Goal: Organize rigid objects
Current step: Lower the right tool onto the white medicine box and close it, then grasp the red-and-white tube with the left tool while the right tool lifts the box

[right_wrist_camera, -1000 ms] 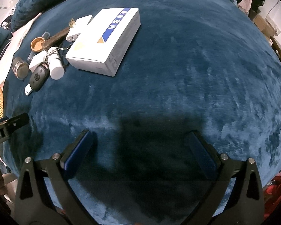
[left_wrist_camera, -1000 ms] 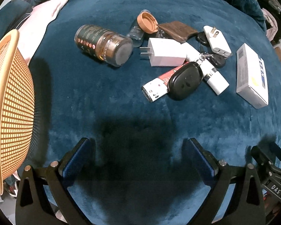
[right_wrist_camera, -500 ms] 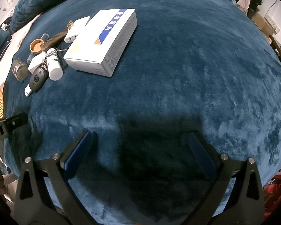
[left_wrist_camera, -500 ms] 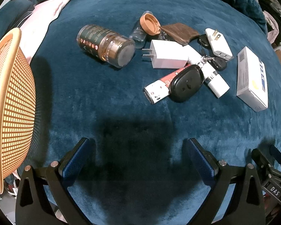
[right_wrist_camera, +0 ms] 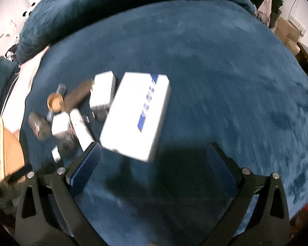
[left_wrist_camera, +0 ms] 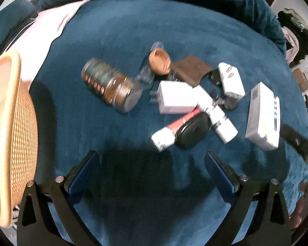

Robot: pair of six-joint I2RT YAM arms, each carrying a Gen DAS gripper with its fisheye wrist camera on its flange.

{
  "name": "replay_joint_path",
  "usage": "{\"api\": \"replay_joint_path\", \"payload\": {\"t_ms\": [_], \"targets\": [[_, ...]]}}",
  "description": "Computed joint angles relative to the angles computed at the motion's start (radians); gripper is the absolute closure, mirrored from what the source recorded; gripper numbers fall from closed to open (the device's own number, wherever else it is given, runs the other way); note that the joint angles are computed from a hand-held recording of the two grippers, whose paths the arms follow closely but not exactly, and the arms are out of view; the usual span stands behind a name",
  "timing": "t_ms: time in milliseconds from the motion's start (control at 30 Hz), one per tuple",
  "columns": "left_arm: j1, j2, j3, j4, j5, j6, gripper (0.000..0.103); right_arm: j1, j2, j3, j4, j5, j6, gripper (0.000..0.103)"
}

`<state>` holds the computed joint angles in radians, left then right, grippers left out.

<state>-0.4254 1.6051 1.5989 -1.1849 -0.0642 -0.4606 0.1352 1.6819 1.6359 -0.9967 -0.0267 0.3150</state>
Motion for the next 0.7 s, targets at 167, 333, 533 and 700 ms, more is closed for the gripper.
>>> {"api": "replay_joint_path", "payload": {"t_ms": [167, 333, 533, 700], "targets": [[-0.008, 0.092, 0.083, -0.056, -0.102, 0.069, 0.007, 0.050, 0.105, 0.092, -0.056, 0.065, 0.087, 0.001], [0.015, 0.160, 0.123, -0.095, -0.111, 0.109, 0.015, 0.046, 0.192, 0.131, -0.072, 0.020, 0.092, 0.002], [0.009, 0.180, 0.135, -0.057, -0.080, 0.227, 0.020, 0.027, 0.218, 0.119, -0.068, 0.009, 0.083, 0.027], [-0.028, 0.230, 0.155, -0.062, -0.054, 0.289, 0.039, 0.005, 0.177, 0.078, -0.059, -0.010, 0.042, 0.035]]}}
